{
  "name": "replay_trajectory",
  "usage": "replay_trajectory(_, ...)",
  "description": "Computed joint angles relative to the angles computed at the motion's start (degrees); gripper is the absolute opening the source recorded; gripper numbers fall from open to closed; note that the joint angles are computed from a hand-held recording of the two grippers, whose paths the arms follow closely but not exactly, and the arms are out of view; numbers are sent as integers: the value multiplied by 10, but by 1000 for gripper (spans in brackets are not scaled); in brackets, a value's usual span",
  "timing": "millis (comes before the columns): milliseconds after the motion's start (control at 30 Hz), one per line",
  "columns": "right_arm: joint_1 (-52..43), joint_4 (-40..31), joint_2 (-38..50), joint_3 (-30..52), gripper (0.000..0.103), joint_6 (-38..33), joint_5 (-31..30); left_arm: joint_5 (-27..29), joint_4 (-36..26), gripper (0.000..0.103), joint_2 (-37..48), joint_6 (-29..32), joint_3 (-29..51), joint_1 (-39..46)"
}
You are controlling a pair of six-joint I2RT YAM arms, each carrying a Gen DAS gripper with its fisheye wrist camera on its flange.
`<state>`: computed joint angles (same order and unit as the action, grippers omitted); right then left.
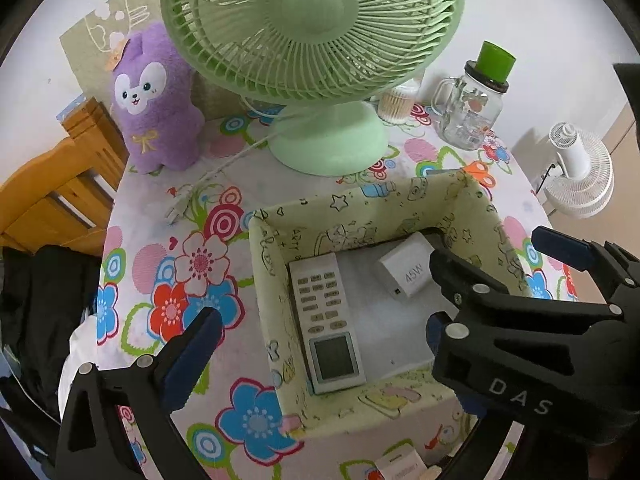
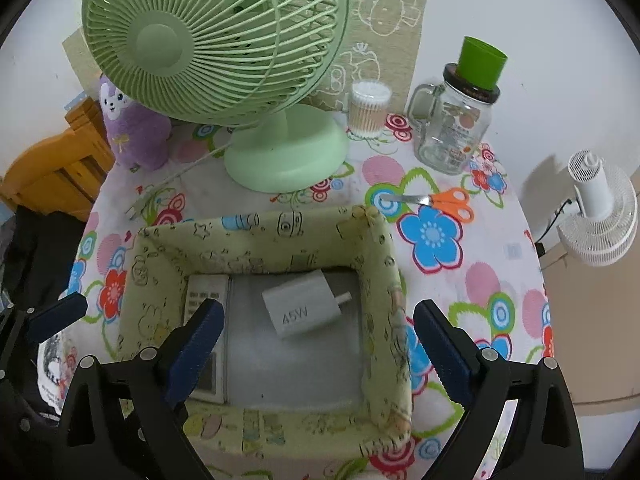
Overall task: Organize rigid objects
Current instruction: 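Lower both items into the box and open both tools, then lift both tools out of the box and back away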
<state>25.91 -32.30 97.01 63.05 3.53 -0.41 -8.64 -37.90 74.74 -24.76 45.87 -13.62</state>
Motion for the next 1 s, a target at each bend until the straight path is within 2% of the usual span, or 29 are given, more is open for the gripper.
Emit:
replay_trajectory(433, -22, -41, -111, -52, 98, -10, -15, -42, -66, 103, -65, -66, 3, -77)
replay_trajectory(1000, -36, -102, -250, -90, 98, -35, -30, -125, -180, 103, -120, -192, 40, -206)
